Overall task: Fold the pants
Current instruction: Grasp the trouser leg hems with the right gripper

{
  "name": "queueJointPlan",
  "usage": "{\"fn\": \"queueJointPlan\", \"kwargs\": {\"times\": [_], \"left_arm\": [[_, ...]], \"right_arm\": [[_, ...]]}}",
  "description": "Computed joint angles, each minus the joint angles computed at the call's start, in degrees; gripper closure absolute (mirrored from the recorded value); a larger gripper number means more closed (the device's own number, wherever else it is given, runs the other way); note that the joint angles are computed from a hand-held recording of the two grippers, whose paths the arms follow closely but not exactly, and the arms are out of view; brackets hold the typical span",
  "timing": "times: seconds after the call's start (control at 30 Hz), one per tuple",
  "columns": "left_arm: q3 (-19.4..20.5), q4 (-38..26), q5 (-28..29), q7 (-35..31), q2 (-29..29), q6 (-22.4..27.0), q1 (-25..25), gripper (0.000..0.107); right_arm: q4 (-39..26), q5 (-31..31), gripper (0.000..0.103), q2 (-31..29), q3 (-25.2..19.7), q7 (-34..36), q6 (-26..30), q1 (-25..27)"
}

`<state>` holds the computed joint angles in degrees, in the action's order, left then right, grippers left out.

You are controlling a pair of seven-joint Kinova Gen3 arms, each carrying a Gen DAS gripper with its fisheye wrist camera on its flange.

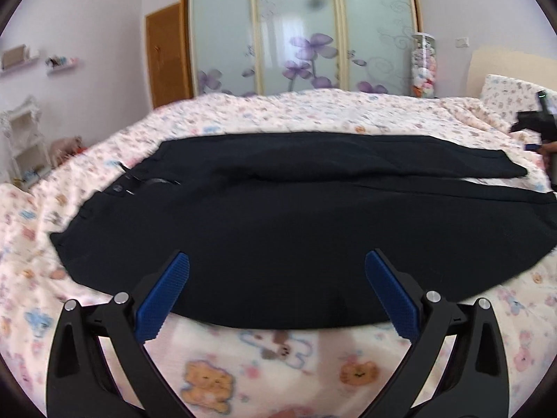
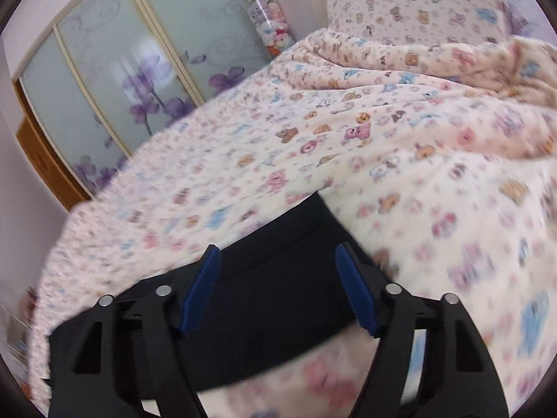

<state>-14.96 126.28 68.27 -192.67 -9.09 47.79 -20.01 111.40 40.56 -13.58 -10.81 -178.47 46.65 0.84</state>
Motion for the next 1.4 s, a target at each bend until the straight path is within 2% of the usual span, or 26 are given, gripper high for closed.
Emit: {"fn": "queueJointPlan", "kwargs": {"times": [0.1,0.17,0.3,0.37,0.43,0.47,0.5,0.6,0.8,0.87,0.93,1.0,1.07,1.13,1.2,1.27,1.33,1.4], "left_arm": [[1.1,-1.0,-3.1,1.1,1.2,0.5,0.6,0.006],[0.9,-0.4,-2.5,-0.5,1.2,0.6,0.8,0.006],[-0.4,-1.9,-2.1,-1.4,3.7,7.1,-0.8,0.006],[0.4,-2.9,-3.3,0.3,4.4,7.9,-1.5,0.006],[1.4,-3.4,-4.1,1.7,4.6,7.4,-1.8,0.006],[1.7,-3.4,-4.5,2.5,4.4,7.0,-1.8,0.006],[1.8,-3.6,-4.8,3.1,4.4,7.3,-1.9,0.006],[1.6,-4.4,-5.0,4.4,5.0,8.4,-2.3,0.006],[1.1,-6.0,-4.9,6.8,6.7,11.7,-4.3,0.006],[1.2,-7.0,-5.2,8.4,7.7,13.2,-5.1,0.006],[1.2,-8.5,-5.9,11.2,9.2,15.6,-6.2,0.006],[1.3,-9.5,-5.9,13.5,10.5,17.6,-7.5,0.006],[1.0,-9.9,-4.6,14.4,11.4,20.7,-9.3,0.006],[0.6,-10.4,-2.8,15.2,12.3,23.8,-11.4,0.006],[0.8,-12.0,-0.9,18.5,13.3,28.2,-14.3,0.006],[1.0,-16.0,-1.1,23.2,14.7,31.5,-14.5,0.006],[2.2,-21.3,-2.8,27.8,15.4,31.1,-12.6,0.006],[7.1,-26.6,-4.7,32.5,16.2,28.4,-12.4,0.006]], "right_arm": [[-1.1,-1.3,0.046,3.7,3.4,2.9,-1.4,0.6],[-1.7,-1.5,0.047,5.9,5.3,3.6,-2.7,1.2],[-4.1,-0.9,0.047,10.4,7.8,4.6,-2.0,1.0],[-6.4,-1.4,0.05,13.3,8.7,7.0,0.5,0.0],[-7.4,0.5,0.076,15.2,9.0,7.3,3.4,-2.2],[-6.7,2.8,0.093,15.2,9.2,6.1,4.0,-3.4],[-5.7,4.3,0.093,14.3,9.1,3.9,3.7,-4.3],[-0.3,9.1,0.095,9.1,8.4,-3.0,-1.5,-5.0],[8.9,16.0,0.095,-4.5,1.0,-10.0,-10.6,-3.3],[11.6,16.4,0.095,-9.8,-2.9,-12.6,-11.6,-3.0],[14.1,16.7,0.095,-15.1,-6.4,-16.4,-9.5,-5.7],[16.4,14.7,0.095,-20.5,-11.5,-19.3,-8.0,-6.4],[17.9,10.0,0.095,-25.8,-16.8,-20.8,-5.5,-7.8],[19.6,5.4,0.095,-31.0,-22.1,-23.1,-5.4,-7.4],[20.3,0.7,0.095,-34.9,-27.4,-26.6,-3.4,-7.1],[21.5,-4.0,0.095,-39.1,-32.0,-29.5,-3.0,-5.1],[22.0,-7.4,0.095,-41.0,-33.2,-28.7,-3.8,-3.1],[22.2,-9.2,0.095,-42.7,-31.7,-25.8,-6.5,-0.6]]}}
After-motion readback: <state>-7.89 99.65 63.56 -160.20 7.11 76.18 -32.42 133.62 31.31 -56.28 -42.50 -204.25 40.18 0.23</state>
